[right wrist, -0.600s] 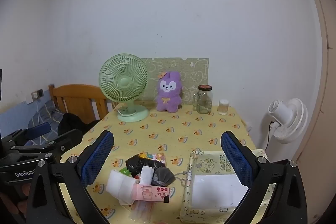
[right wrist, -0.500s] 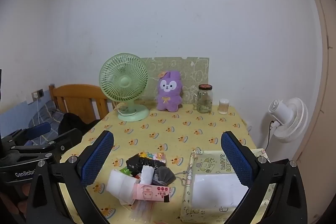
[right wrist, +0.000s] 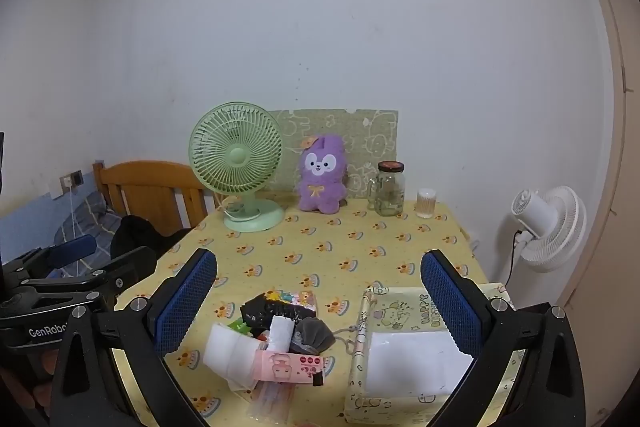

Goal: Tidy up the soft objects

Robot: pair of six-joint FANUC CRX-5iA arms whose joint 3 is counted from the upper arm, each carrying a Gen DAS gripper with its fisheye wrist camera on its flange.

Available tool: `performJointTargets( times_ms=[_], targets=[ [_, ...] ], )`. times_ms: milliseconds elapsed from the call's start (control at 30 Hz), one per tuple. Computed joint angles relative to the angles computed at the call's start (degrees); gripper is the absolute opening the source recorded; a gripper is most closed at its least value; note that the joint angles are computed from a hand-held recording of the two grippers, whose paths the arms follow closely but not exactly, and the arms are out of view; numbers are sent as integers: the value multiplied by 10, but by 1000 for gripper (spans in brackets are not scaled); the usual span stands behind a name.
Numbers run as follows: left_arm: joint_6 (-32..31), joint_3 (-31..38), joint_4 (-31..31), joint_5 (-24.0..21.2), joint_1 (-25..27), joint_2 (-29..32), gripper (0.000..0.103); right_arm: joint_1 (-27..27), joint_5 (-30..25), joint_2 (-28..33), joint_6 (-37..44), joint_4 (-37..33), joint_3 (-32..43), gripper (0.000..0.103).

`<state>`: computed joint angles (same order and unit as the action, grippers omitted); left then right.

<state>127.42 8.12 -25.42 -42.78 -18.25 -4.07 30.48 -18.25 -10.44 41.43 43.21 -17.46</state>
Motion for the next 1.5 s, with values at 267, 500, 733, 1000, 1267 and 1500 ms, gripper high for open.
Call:
performJointTargets(
  times_ms=[267, 500, 733, 1000, 1267, 1500],
  targets=[
    [6, 10, -14, -13, -10, 6, 103, -2, 2, 3, 6, -5, 1, 103],
    [10, 10, -19, -14, -11, 5, 103, -3, 5, 2, 2, -1, -1, 103],
    [4, 6, -3, -11, -6, 4, 103, -1, 0, 4, 14, -14, 5, 103],
    [2, 4, 0, -8, -2, 3, 103, 0, -1, 4, 20, -22, 7, 103],
    [6, 0, -3, -4, -3, 2, 103, -1, 3, 2, 8, -7, 2, 103],
    [1, -1, 1, -2, -3, 3, 103, -1, 7, -2, 4, -4, -3, 103]
  ],
)
